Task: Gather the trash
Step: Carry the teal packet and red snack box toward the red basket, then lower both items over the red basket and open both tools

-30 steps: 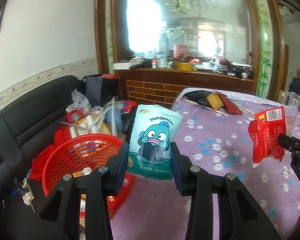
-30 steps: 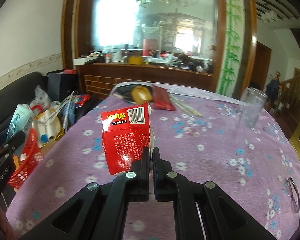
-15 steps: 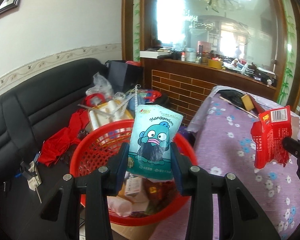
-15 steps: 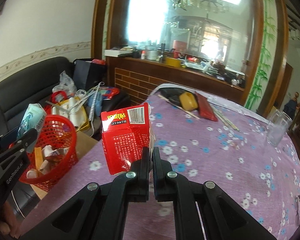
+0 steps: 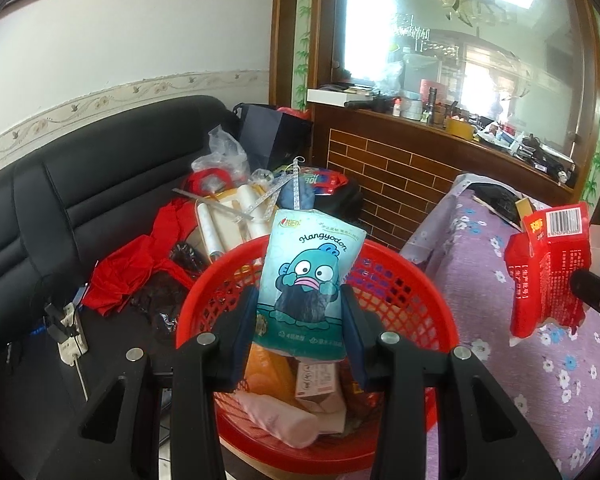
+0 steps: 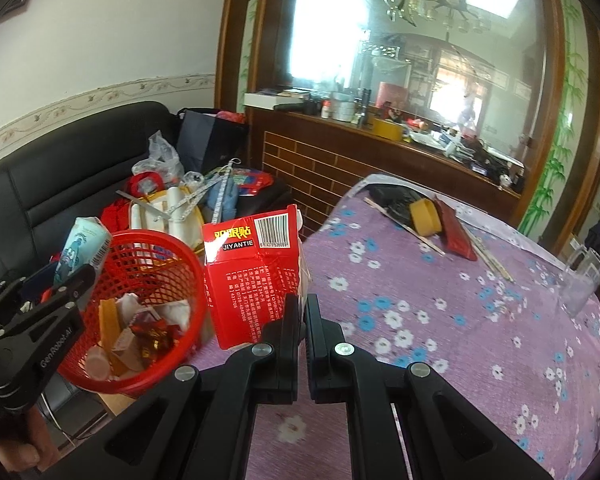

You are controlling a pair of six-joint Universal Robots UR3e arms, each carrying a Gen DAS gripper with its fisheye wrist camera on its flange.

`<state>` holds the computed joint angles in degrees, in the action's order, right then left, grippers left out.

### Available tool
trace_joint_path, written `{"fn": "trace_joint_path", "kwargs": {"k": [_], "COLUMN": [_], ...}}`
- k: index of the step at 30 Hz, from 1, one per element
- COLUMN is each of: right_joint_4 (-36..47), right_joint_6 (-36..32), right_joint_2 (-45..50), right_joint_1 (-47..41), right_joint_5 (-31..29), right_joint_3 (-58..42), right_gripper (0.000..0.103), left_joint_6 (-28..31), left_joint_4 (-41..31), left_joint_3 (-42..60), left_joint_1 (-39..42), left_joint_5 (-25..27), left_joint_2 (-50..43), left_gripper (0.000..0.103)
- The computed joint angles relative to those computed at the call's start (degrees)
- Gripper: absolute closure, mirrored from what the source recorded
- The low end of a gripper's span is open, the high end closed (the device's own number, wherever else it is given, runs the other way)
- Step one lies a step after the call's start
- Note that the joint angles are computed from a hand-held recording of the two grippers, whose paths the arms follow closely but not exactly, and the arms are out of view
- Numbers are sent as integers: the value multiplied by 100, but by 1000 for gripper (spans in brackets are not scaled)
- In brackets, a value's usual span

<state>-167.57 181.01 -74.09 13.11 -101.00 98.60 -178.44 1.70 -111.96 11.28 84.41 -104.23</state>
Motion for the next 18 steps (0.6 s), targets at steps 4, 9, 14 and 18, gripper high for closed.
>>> {"fn": "trace_joint_path", "kwargs": {"k": [4, 9, 14, 18], "right_joint_4": [163, 374, 538, 671], "right_joint_6": [21, 75, 119, 134], "right_joint_2": [238, 534, 835, 1089], "right_joint_1": [134, 225, 314, 389], "right_joint_5": [8, 110, 123, 68], "right_joint_3": [-355, -761, -1168, -1527], "right_gripper": [99, 98, 98, 98], "left_joint_6": [43, 59, 56, 76], "left_joint_4": [-22, -48, -70, -61], "left_joint_3": [21, 86, 155, 183], "left_joint_1": [111, 187, 234, 286], "left_joint_5": [-66, -107, -141, -186], "left_joint_2": [-42, -122, -222, -288], "left_gripper": [64, 64, 64, 64]}}
